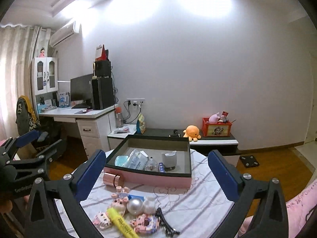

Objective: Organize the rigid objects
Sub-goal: 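Move both tools back toward the pile of items, then grasp the pink-white block figure with the left tool while the right tool grasps the astronaut toy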

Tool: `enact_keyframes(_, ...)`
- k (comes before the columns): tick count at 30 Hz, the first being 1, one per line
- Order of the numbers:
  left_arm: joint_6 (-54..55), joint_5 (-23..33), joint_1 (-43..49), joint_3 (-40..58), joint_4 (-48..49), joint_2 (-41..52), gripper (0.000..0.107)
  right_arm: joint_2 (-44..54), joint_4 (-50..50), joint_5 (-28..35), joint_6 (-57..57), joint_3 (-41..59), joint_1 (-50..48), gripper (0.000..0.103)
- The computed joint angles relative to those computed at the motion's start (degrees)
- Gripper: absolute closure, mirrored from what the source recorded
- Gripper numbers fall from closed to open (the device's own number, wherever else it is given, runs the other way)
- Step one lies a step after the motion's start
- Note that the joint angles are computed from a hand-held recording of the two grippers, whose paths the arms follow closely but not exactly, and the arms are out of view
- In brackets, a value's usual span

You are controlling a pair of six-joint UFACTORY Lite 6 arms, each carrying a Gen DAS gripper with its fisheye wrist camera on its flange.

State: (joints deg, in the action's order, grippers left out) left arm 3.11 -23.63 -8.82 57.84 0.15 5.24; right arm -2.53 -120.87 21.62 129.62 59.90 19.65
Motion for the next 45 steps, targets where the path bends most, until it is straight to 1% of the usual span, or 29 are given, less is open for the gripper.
enact_keyframes(4,2.1,-1.3,-0.9,-5.8,-1.8,-5.7,0.004,-5.2,5.7,2.6,-4.2,-4.8,2.6,0.0)
enact_keyframes(9,2.5,-1.5,-1.7,-8.8,-2.3,-9.2,0.004,-10.3,9.1,5.5,-6.7,-9.6,5.3,0.0)
enact_keyframes(12,1.8,-1.4,-2.0,-10.3,-1.6,-10.7,0.004,-11.2,11.3,6.9,-8.8,-10.2,6.6,0.0)
enact_keyframes(13,1.5,-1.8,-2.1,-10.7,-1.4,-11.0,0.004,-12.4,11.7,7.7,-9.1,-11.5,7.2,0.0)
enact_keyframes(18,3.0,-1.4,-2.3,-10.9,-2.3,-10.7,0.004,-13.5,11.3,7.3,-8.3,-12.7,6.7,0.0)
enact_keyframes(21,1.1,-1.0,-1.4,-10.4,0.1,-9.1,0.004,-13.5,11.3,6.9,-7.9,-13.6,6.0,0.0)
enact_keyframes(25,-8.0,0.0,1.6,-8.6,9.7,-3.8,0.004,-12.1,10.5,5.0,-6.7,-14.1,4.1,0.0)
enact_keyframes(28,-12.1,1.5,3.0,-6.0,14.1,2.3,0.004,-9.5,9.5,2.9,-5.2,-14.4,1.6,0.0)
enact_keyframes(34,-17.9,4.0,3.0,-1.0,22.3,14.1,0.004,-2.1,-0.4,-1.9,5.5,-14.5,-3.9,0.0)
enact_keyframes(37,-17.6,6.5,1.7,2.4,23.8,19.6,0.004,2.1,-5.0,-4.2,10.1,-13.6,-6.3,0.0)
enact_keyframes(39,-14.0,8.2,0.7,4.8,21.1,23.0,0.004,4.6,-9.8,-5.3,14.8,-13.3,-7.8,0.0)
enact_keyframes(42,-12.2,10.6,0.0,8.1,20.1,26.9,0.004,7.9,-13.3,-5.7,18.2,-12.6,-9.3,0.0)
enact_keyframes(45,-18.0,13.7,-0.5,13.2,26.4,31.1,0.004,10.6,-17.3,-6.7,22.0,-11.5,-10.8,0.0)
